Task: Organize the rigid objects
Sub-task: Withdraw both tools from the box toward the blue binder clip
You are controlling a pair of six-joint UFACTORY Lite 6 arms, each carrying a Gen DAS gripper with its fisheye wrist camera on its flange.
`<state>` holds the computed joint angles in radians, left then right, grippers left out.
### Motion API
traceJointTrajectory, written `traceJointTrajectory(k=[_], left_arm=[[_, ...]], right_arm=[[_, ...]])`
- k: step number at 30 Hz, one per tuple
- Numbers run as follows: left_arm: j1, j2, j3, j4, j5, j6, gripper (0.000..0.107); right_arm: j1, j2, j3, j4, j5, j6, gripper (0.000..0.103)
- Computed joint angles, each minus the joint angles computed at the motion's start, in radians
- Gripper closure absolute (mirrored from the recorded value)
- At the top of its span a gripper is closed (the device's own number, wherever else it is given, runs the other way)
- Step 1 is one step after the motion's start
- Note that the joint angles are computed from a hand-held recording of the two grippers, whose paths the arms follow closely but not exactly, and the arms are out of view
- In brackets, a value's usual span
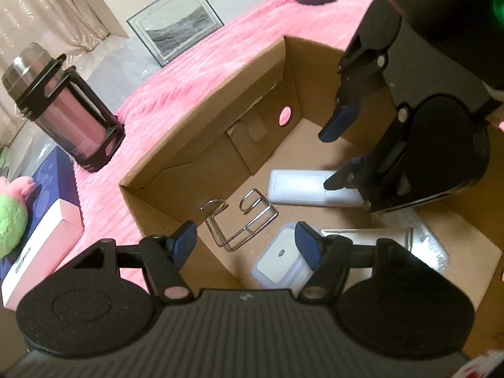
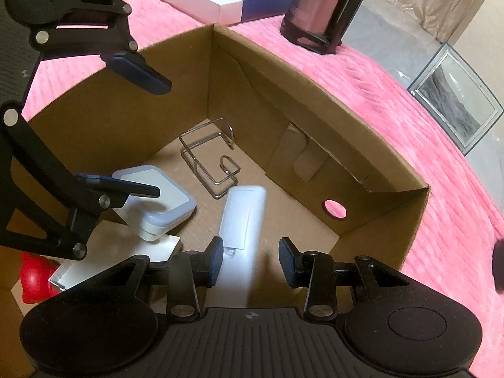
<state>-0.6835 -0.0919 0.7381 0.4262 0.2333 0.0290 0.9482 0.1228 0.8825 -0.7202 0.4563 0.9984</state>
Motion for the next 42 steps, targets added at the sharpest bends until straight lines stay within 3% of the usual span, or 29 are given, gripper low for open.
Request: traceJointTrajectory(k=[9, 16, 21, 25, 30, 34, 42], left_arm=[[-0.075, -0.274, -0.116, 0.028, 0.077, -0.159, 0.042], [-0.325, -0.554, -0.157, 0.175, 0.323, -0.499, 0.042], [-0.741, -0.656, -0.134, 0.388, 0.630, -0.943, 0.042], [-1.134, -0.619, -0.076, 0.511, 0.905, -1.294, 0.041], [-1.477, -0.437, 0.036, 0.565, 1.146, -1.605, 0.039], [-1.616, -0.279, 0.120, 0.568, 1.207, -1.778, 0.038], [-1.732, 0.002, 0.274, 0.576, 1.208, -2.054, 0.035]], right_arm=[[0.143, -0.317, -0.185, -0.178, 0.044, 0.328, 0.067], [0.548, -0.629, -0.293, -0.285, 0.405, 0.683, 0.067], [1.035, -0.688, -0.276, -0.301, 0.850, 1.031, 0.067], [1.422, -0.571, -0.188, -0.203, 1.192, 1.315, 0.067], [1.726, -0.347, -0.039, -0.020, 1.412, 1.650, 0.065], [1.853, -0.176, 0.076, 0.116, 1.470, 1.843, 0.060], [2.003, 0.151, 0.355, 0.362, 1.521, 2.078, 0.050]])
